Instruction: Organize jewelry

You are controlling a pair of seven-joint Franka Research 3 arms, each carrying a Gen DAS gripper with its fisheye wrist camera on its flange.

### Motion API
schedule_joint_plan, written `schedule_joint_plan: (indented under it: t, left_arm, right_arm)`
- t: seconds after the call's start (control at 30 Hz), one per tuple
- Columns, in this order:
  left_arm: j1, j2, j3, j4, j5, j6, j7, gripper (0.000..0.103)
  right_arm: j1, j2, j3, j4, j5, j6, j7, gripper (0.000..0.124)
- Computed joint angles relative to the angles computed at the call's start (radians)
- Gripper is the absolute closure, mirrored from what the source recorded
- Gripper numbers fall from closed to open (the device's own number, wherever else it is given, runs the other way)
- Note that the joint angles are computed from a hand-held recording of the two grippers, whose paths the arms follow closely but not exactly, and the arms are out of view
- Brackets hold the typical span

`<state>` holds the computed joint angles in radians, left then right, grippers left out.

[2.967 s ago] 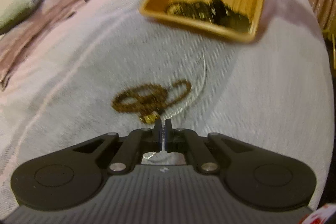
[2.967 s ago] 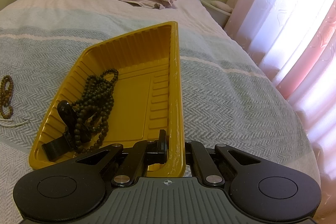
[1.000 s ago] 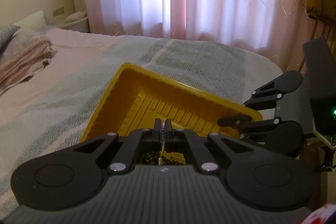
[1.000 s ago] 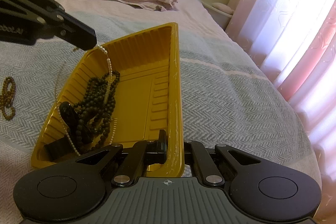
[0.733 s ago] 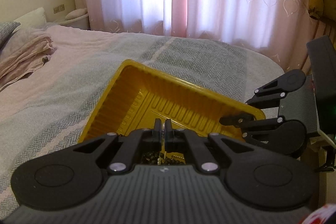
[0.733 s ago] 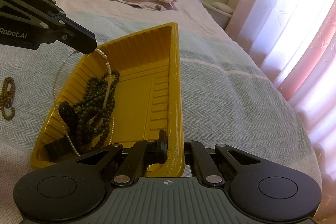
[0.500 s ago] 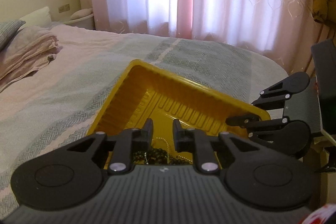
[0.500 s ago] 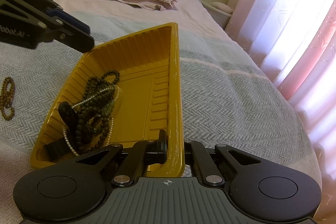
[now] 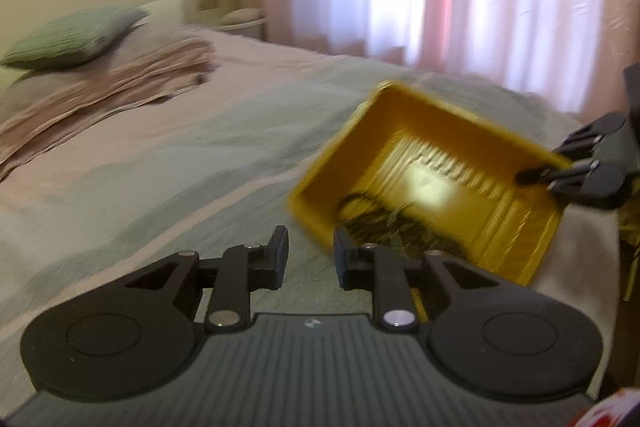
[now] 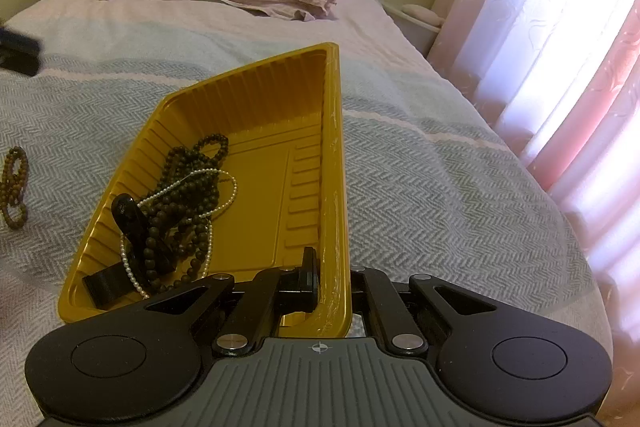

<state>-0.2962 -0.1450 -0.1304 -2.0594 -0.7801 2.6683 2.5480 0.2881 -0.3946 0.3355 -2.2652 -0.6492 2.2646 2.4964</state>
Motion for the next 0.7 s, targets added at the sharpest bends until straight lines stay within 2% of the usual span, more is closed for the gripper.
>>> schedule_joint_plan:
  t: [0.17, 0.37, 0.7]
  left_arm:
    - [0.028, -0.068, 0.036, -0.118, 0.043, 0.058, -0.032, 0.08]
    - [0.008, -0.113, 0.077, -0.235, 0.104, 0.12, -0.021, 0.08]
    - [-0.05, -0.189, 0.118, -0.389, 0.181, 0.078, -0.011, 0.08]
  right_arm:
    - [-0.001, -0.001, 0.001, -0.003, -0.004, 0.001, 0.006, 0.12]
    - [0.002, 0.0, 0.0, 0.002, 0.0, -0.004, 0.0, 0.12]
    - [0.002, 0.002, 0.002, 0.004, 0.001, -0.011, 0.001, 0.12]
